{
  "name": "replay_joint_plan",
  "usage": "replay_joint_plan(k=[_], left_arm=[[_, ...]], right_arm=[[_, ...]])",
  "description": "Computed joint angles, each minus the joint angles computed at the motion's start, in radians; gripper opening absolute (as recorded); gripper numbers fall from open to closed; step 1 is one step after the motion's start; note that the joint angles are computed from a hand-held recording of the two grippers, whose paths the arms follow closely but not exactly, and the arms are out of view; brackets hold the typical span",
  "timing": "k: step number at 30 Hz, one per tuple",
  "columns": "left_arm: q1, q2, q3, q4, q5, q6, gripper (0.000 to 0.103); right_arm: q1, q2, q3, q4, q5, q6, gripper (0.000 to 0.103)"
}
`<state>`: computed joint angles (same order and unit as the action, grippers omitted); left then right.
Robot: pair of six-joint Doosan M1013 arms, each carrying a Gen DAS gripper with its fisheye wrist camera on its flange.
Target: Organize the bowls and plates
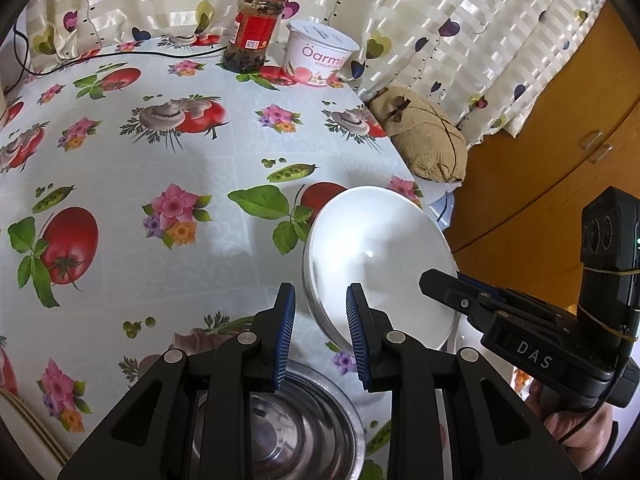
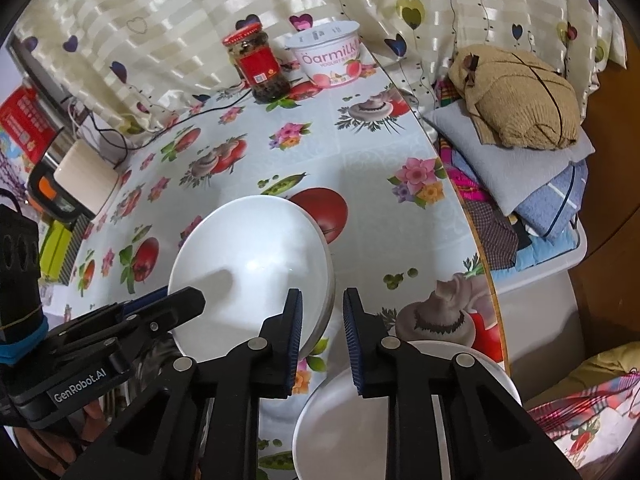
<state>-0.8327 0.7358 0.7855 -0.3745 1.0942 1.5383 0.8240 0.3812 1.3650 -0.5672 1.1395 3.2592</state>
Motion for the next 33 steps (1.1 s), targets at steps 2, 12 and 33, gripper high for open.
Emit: replay_joint_plan(k=[2, 12, 33], left_arm=[[-0.001, 0.001, -0.002, -0.001, 0.002, 0.001, 0.027], [-0.005, 0.004, -0.005, 0.012, 0.006, 0.005, 0.027], [-0.002, -0.049, 0.043, 0.037, -0.044, -0.004, 0.027]], right_arm=[[-0.001, -0.002, 0.004, 0.0, -0.005, 0.005, 0.02], [0.0, 0.004, -0.004, 0.002, -0.003, -0.005, 0.015], [0.02, 0.016, -0.06, -0.043, 0.038, -0.024, 0.015]])
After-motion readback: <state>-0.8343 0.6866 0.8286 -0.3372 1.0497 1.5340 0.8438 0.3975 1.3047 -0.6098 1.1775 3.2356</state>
